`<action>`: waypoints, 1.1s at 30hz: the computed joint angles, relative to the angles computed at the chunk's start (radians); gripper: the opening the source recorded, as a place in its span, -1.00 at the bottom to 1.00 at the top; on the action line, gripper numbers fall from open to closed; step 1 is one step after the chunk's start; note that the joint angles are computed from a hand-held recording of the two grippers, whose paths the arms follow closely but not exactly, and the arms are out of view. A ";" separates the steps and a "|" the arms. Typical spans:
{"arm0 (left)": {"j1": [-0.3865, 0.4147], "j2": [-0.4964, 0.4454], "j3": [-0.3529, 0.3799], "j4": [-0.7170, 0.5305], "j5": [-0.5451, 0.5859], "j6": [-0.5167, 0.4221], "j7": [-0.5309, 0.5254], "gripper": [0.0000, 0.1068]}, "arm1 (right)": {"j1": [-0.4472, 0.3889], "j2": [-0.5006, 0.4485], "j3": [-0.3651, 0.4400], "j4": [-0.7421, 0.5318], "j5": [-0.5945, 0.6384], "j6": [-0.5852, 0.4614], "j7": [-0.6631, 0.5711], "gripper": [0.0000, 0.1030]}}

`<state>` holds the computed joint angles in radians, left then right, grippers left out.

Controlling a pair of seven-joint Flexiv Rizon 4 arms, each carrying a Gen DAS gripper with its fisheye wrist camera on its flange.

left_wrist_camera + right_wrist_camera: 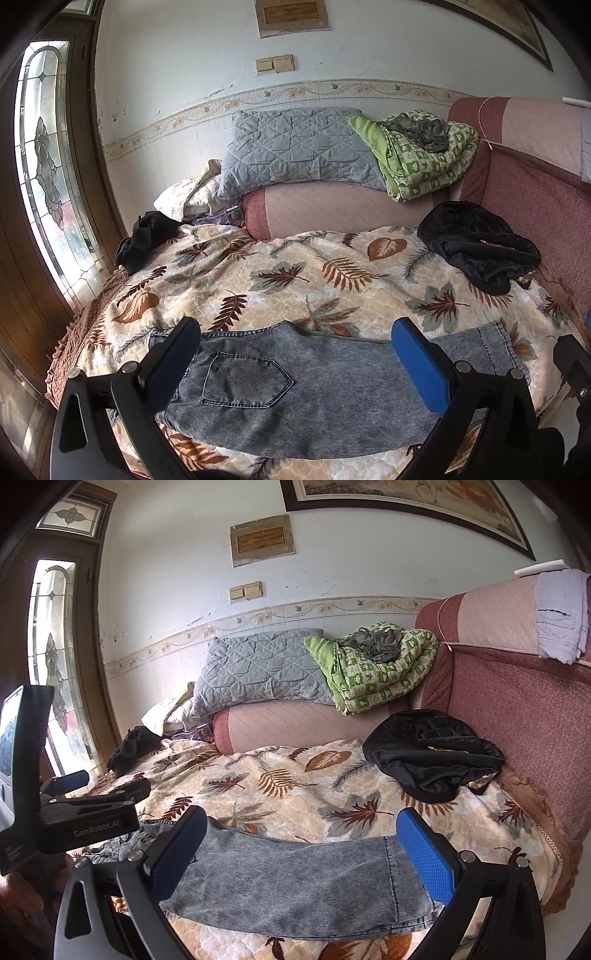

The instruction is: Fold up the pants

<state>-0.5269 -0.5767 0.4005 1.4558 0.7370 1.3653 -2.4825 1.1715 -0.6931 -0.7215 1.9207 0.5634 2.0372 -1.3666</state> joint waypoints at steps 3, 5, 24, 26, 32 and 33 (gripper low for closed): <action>-0.026 0.005 0.018 -0.010 0.026 -0.008 -0.021 0.92 | -0.014 0.008 0.011 0.011 0.001 -0.002 0.008 1.00; -0.030 0.008 0.010 -0.016 0.037 -0.018 -0.020 0.92 | -0.028 0.019 0.024 0.024 0.004 0.007 0.015 1.00; 0.086 -0.107 -0.220 0.033 -0.256 -0.015 0.425 0.92 | -0.569 0.055 0.317 0.240 -0.636 0.073 0.750 1.00; 0.103 -0.121 -0.226 0.035 -0.309 -0.037 0.458 0.92 | -0.709 0.018 0.351 0.242 -0.889 0.189 0.999 1.00; 0.142 -0.169 -0.222 0.054 -0.458 -0.101 0.506 0.92 | -1.096 -0.072 0.817 0.093 -0.892 0.141 0.917 0.94; 0.152 -0.174 -0.229 0.058 -0.479 -0.111 0.517 0.92 | -1.157 -0.096 0.898 0.067 -0.890 0.123 0.891 0.92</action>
<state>-0.3748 -0.7508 0.1718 1.5140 0.2580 1.2541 -1.9659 0.0146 -0.7895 0.1770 1.9880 -0.3262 2.1597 -0.4752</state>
